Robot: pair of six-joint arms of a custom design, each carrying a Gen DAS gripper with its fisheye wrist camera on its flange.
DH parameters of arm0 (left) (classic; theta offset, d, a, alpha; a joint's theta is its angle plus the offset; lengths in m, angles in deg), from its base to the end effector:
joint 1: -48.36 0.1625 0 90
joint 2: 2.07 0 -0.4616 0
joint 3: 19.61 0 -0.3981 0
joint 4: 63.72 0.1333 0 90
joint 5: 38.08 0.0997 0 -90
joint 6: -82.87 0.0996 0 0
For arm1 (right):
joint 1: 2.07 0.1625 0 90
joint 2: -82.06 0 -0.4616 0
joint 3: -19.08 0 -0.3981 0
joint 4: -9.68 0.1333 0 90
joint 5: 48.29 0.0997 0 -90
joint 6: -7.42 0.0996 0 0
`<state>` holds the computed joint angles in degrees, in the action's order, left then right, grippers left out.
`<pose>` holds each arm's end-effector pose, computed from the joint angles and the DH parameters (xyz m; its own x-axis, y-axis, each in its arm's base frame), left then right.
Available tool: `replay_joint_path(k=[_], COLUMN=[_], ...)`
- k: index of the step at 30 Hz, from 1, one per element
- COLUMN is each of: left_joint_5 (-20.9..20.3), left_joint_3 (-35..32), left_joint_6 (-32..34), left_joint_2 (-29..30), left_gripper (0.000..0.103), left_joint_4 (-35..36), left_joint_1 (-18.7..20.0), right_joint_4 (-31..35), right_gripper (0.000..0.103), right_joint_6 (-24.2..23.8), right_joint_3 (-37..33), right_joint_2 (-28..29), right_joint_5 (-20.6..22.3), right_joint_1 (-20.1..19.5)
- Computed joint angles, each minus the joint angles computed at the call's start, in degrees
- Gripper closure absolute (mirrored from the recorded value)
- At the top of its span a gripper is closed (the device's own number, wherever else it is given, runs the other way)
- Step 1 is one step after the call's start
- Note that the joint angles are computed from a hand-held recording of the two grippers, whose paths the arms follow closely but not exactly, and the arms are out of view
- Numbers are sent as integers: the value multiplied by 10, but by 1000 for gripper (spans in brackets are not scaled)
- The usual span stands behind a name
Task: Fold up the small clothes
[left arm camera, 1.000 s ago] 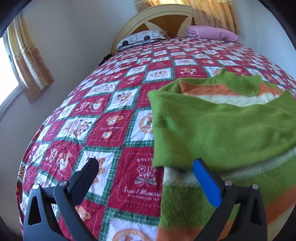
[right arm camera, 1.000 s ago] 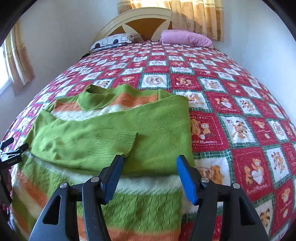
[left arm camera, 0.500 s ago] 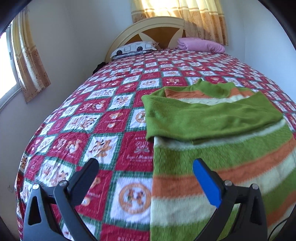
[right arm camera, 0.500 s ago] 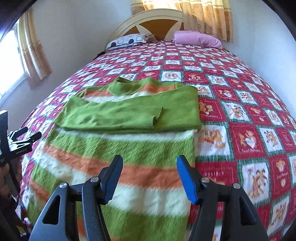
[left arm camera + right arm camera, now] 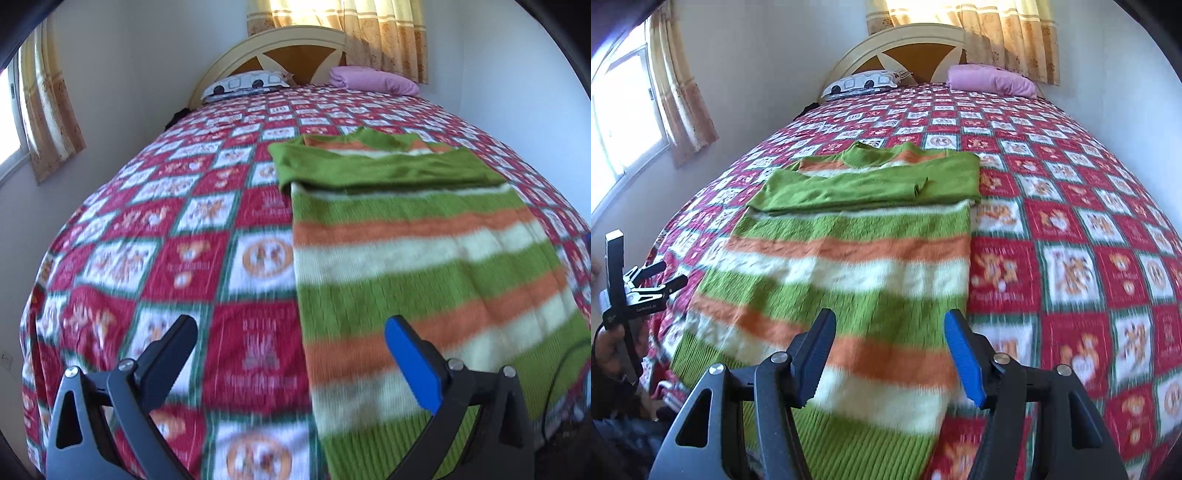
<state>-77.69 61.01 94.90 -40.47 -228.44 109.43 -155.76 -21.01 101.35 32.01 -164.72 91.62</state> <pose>-0.1910 -0.7797 0.1817 -0.6566 0.1012 -0.7475 0.5571 0.7332 -0.3901 0.1381 -0.7596 0.3074 -0.7808 -0.1294 0.6113 -0.4760 0.7569 -0.4478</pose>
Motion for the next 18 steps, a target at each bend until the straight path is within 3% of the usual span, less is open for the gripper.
replay_joint_path(k=[5,10,18], left_joint_5=[-22,-61,-119], left_joint_3=[58,98,127], left_joint_6=[-56,-103,-158], left_joint_2=[-42,-72,-97], left_gripper=[0,10,45], left_joint_4=[38,78,130], left_joint_1=[-3,-3,5], right_joint_4=[-10,-17,-38], right_gripper=[41,41,41], right_joint_6=[12,18,40], right_joint_3=[62,125,199], right_joint_2=[-31,-56,-91], right_joint_5=[-10,-24,-7], right_joint_1=[0,0,-12])
